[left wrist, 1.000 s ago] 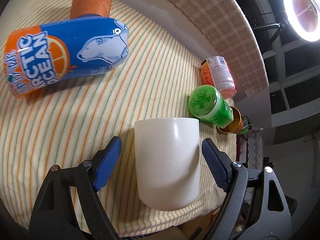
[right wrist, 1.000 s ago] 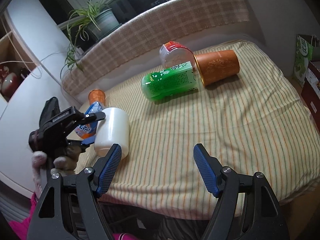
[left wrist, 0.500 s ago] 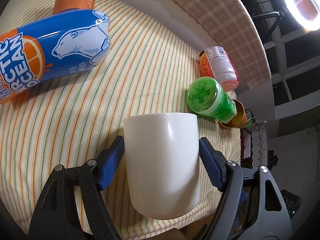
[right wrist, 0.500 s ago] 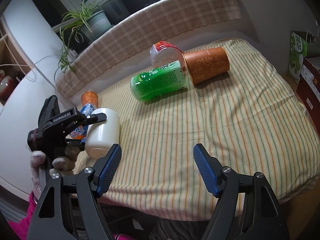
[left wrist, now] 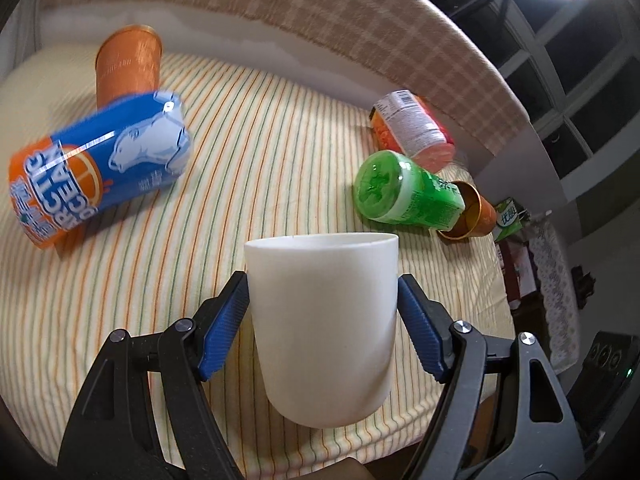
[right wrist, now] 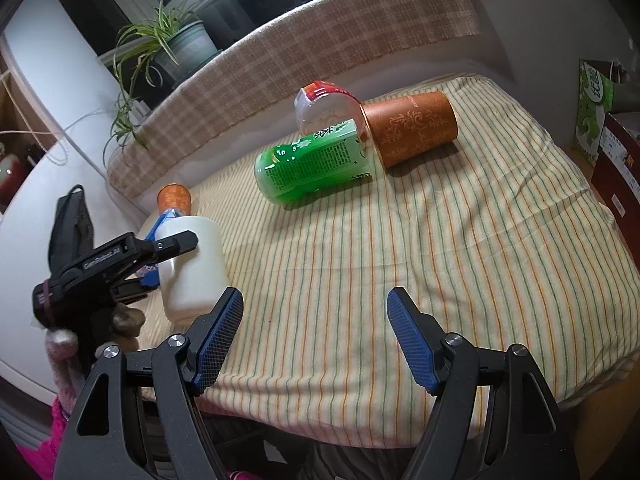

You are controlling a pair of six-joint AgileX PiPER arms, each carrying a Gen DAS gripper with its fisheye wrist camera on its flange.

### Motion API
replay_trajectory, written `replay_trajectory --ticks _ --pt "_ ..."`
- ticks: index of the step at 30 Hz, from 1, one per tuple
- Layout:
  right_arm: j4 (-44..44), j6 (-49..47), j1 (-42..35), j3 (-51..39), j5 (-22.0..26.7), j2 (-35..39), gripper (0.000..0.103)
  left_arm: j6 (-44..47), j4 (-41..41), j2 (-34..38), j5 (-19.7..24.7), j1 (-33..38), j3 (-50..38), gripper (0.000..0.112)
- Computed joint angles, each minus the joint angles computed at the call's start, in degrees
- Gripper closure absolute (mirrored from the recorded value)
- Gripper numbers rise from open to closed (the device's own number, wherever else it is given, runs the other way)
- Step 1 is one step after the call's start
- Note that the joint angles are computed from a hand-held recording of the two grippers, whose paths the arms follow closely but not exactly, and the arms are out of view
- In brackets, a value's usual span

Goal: Flip cup upright
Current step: 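Grasp the upright white cup with the left gripper and reposition it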

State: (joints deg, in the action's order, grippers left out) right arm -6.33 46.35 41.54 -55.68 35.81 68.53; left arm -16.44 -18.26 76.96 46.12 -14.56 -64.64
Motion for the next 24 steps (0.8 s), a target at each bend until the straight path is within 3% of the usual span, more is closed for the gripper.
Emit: replay_trajectory --ticks 12,24 --pt "-1.6 1.5 0.6 -0.3 0.2 0.2 0.029 -5.5 11.0 -3.2 -3.2 -5.8 0.8 0.036" --pt "-7.3 7.1 3.1 -0.6 1.8 -0.3 0.029 -18.9 33.2 -2.6 -7.0 -14.1 2.3 0.036"
